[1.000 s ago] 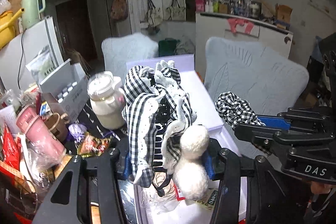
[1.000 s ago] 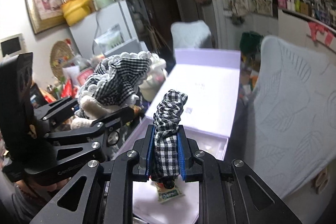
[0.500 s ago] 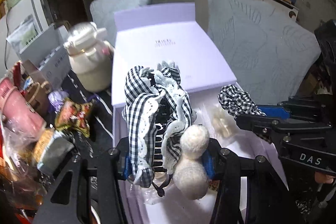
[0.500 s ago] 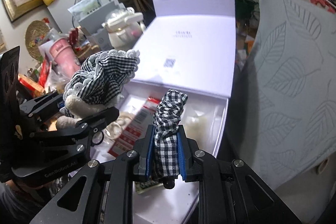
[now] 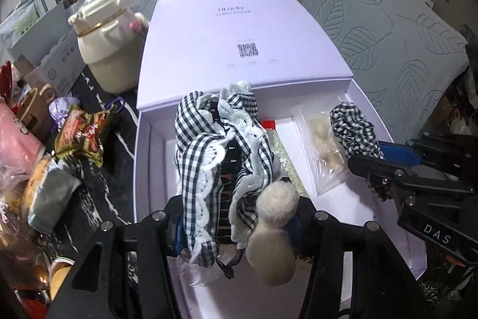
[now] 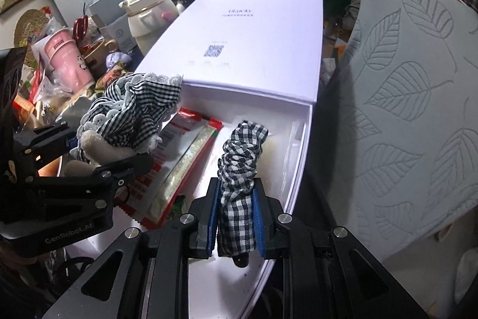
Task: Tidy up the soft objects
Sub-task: 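Lower the bundle and scrunchie into the gift box and open both grippers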
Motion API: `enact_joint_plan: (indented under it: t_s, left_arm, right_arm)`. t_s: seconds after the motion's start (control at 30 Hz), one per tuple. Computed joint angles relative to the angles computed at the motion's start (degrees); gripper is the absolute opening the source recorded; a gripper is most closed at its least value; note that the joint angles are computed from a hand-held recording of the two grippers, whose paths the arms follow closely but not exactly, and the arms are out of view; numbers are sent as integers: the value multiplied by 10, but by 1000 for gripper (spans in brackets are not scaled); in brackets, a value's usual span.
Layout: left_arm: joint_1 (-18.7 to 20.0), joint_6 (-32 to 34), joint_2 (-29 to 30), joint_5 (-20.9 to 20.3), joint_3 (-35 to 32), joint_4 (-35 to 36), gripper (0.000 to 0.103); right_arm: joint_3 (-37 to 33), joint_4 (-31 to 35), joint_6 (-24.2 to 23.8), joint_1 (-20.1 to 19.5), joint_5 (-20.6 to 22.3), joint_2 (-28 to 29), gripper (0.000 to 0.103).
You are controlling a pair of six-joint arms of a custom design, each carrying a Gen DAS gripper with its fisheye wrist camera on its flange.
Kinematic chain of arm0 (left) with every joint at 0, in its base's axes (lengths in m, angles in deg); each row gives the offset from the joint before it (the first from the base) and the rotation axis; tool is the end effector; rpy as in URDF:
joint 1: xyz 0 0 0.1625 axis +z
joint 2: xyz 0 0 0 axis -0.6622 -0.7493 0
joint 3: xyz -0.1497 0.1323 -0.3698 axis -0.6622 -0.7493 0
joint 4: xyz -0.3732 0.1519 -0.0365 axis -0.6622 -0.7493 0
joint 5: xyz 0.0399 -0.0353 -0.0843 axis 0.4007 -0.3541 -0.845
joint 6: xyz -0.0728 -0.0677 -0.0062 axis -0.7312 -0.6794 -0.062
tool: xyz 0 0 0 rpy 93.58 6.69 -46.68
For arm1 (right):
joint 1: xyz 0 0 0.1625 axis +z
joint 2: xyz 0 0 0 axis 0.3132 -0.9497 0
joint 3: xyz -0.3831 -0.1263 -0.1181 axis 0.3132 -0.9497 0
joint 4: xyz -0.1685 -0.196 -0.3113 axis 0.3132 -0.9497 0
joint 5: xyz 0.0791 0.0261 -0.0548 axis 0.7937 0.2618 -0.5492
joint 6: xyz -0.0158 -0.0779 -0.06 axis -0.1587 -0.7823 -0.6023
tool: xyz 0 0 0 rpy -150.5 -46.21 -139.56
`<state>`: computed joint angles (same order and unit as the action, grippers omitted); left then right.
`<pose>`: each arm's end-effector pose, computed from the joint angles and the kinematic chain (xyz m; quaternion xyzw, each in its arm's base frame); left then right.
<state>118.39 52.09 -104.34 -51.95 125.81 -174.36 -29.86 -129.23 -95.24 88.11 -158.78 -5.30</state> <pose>0.0236 -0.7972 0.2643 0.1055 0.8916 -0.2432 0.3672 0.3434 -0.8327 -0.1020 0.3258 -0.9129 0.1331 0.2068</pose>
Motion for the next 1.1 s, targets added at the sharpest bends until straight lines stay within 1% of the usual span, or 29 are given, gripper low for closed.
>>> enact_joint_plan:
  t_s: [0.17,0.23,0.3,0.37,0.43,0.53,0.73,1.0,1.1]
  left_arm:
    - [2,-8,3,-7,-12,20,54]
    - [4,-24,3,-19,-19,40,54]
    - [4,-36,1,-26,-22,48,54]
    - [0,-31,-1,-16,-15,38,56]
    - [-4,-25,-4,-5,-8,26,56]
    - [-10,-24,-11,5,3,16,56]
    - [-33,6,-30,35,31,-48,56]
    - [-67,33,-74,36,86,-129,56]
    - [-81,42,-92,35,106,-154,56]
  right_arm:
    - [-18,9,1,-2,-4,10,22]
    - [-24,13,1,0,-8,13,22]
    - [-32,19,2,1,-10,17,27]
    - [-24,15,3,2,-8,13,34]
    - [1,-2,1,5,-13,1,36]
    - [43,-32,-2,10,-18,-21,36]
    - [127,-87,-2,18,-12,-69,36]
    - [256,-188,-15,37,-2,-145,36]
    - [308,-230,-19,45,4,-177,41]
